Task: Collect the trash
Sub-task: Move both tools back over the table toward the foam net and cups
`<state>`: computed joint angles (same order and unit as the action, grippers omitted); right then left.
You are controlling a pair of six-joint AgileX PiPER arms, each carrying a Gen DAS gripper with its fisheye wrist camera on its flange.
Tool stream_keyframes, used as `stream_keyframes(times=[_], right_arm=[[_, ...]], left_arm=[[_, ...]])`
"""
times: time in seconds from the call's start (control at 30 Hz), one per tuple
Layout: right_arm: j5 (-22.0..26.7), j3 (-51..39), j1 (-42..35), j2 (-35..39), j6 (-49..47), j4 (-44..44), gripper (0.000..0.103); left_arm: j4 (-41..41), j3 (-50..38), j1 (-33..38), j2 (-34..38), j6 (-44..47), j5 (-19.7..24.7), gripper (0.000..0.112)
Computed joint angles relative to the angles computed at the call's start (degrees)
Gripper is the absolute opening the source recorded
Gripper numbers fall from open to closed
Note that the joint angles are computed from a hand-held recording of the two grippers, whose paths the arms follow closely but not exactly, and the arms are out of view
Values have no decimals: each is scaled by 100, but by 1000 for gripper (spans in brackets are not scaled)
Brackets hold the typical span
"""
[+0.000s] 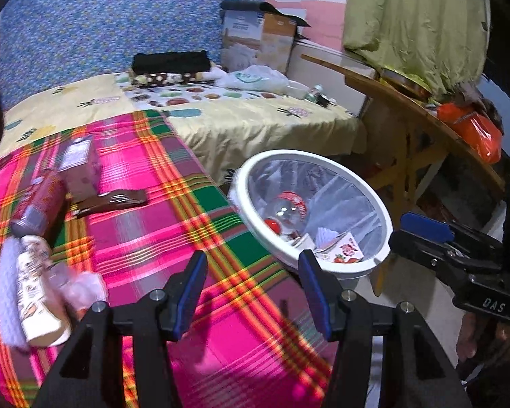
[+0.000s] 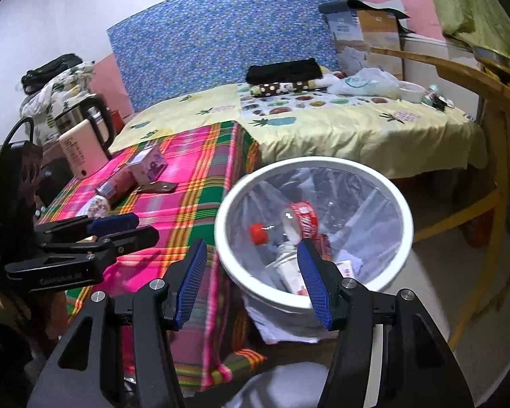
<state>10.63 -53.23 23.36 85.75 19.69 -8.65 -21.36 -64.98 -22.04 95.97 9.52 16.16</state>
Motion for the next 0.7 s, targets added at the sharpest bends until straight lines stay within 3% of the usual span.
stream_keyframes(times=[0.37,0.7], right_arm=[[211,-254,635,205,505,-489,57],[339,-553,966,458,-281,282,57]], left_arm=[[1965,1263,361,-970,-2257,-530,58],[2998,2000,838,-1595,-3421,-558,58]])
